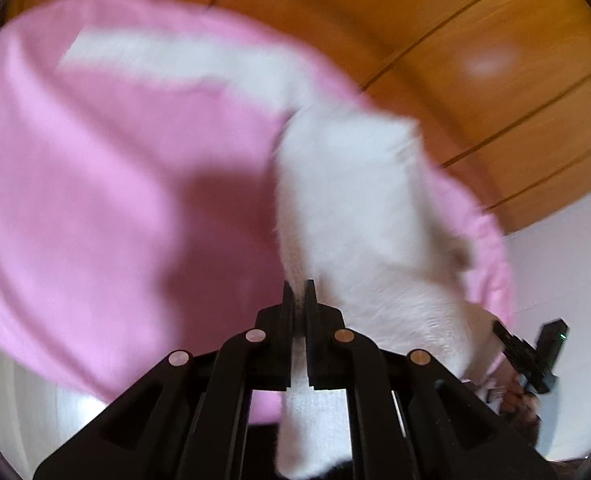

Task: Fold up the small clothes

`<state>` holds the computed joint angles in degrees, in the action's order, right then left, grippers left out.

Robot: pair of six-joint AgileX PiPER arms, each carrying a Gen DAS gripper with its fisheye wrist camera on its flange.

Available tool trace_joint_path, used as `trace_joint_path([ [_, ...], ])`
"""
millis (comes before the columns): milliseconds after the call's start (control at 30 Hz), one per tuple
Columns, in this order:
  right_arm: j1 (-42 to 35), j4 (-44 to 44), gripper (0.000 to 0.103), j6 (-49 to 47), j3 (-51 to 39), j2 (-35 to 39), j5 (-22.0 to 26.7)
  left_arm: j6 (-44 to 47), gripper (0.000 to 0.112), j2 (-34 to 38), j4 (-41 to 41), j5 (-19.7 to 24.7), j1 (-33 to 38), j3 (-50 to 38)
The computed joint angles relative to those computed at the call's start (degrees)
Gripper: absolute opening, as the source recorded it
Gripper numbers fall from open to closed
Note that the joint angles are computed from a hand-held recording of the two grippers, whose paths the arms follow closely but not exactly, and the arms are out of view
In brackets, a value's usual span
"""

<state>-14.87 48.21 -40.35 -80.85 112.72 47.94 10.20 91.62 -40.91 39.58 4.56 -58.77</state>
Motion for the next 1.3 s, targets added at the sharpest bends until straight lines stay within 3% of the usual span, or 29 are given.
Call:
trace_joint_path([
  [133,2.08,-7.23,0.005,3.46,1.89,2.68,-3.38,-11.54,0.007,6.50,9.27,-5.26,-4.93,1.47],
  [233,1.29,-5.42,0.008,1.72,0.19,2.51,-3.22,-16.97,0.014,6.44,13.18,-7.34,-6.12,1.17],
  [267,1.38,-4.90,0.017,0.61,1.12,1.23,-5.21,-20.86,0.021,5.58,17.38,-9.18,-7.23,1.15],
  [300,2.15,-6.30,0.037,1.37,1.46,0.69,-9.42,-24.52,0.032,5.05,21.09,-9.60,-8.22,0.66],
  [333,2.98,-9.55,0.047,3.83,1.45,0.02,-13.86,-29.55,0.033,4.36,26.70,-10.81,-9.88,0.17],
  [367,3.61,-14.15,0.053,7.31,0.07,0.51,-18.42,-32.85,0.034,3.79,30.57,-11.42,-11.11,-0.31],
  [400,3.87,-17.45,0.053,10.39,-0.50,0.70,-20.69,-34.78,0.036,3.62,33.01,-12.03,-11.88,-0.57],
  [467,3.72,-25.64,0.053,18.89,-6.09,4.20,-20.69,-37.97,0.038,2.74,37.42,-12.03,-13.42,-1.94],
  [533,3.75,-31.33,0.053,23.88,-12.05,8.71,-20.93,-36.21,0.039,2.58,36.40,-11.39,-13.58,-3.44],
  [600,4.13,-33.71,0.053,26.07,-18.91,13.54,-18.12,-34.90,0.041,3.83,35.61,-11.51,-14.83,-4.92],
  [700,6.10,-45.22,0.053,33.27,-24.94,18.73,-17.98,-30.89,0.043,6.11,32.00,-10.53,-16.69,-8.20],
  [767,6.34,-50.02,0.053,35.63,-33.40,24.48,-13.08,-29.35,0.048,7.46,31.17,-9.19,-18.59,-10.71],
  [833,6.69,-53.57,0.046,37.11,-41.18,29.72,-9.06,-27.60,0.048,9.03,30.43,-8.30,-20.33,-13.38],
  [867,6.62,-53.32,0.029,36.42,-42.86,30.64,-8.48,-27.00,0.048,9.87,30.17,-8.19,-21.12,-14.47],
  [900,6.74,-55.15,0.002,37.33,-44.37,31.21,-7.76,-26.60,0.048,10.50,30.16,-7.89,-21.83,-15.48],
  [967,5.86,-53.87,0.002,37.31,-43.20,29.45,-8.40,-25.42,0.049,11.97,29.92,-7.10,-23.12,-17.71],
  [1033,4.43,-49.25,0.002,34.68,-36.96,23.58,-12.87,-24.16,0.049,12.71,29.19,-6.88,-23.90,-18.62],
  [1167,-0.02,-35.92,0.002,24.87,-29.27,12.13,-17.60,-22.53,0.050,14.81,27.77,-6.20,-24.71,-20.99],
  [1300,-3.45,-34.20,0.000,25.05,-33.01,8.83,-17.27,-20.94,0.050,16.54,26.22,-5.81,-24.44,-22.43],
])
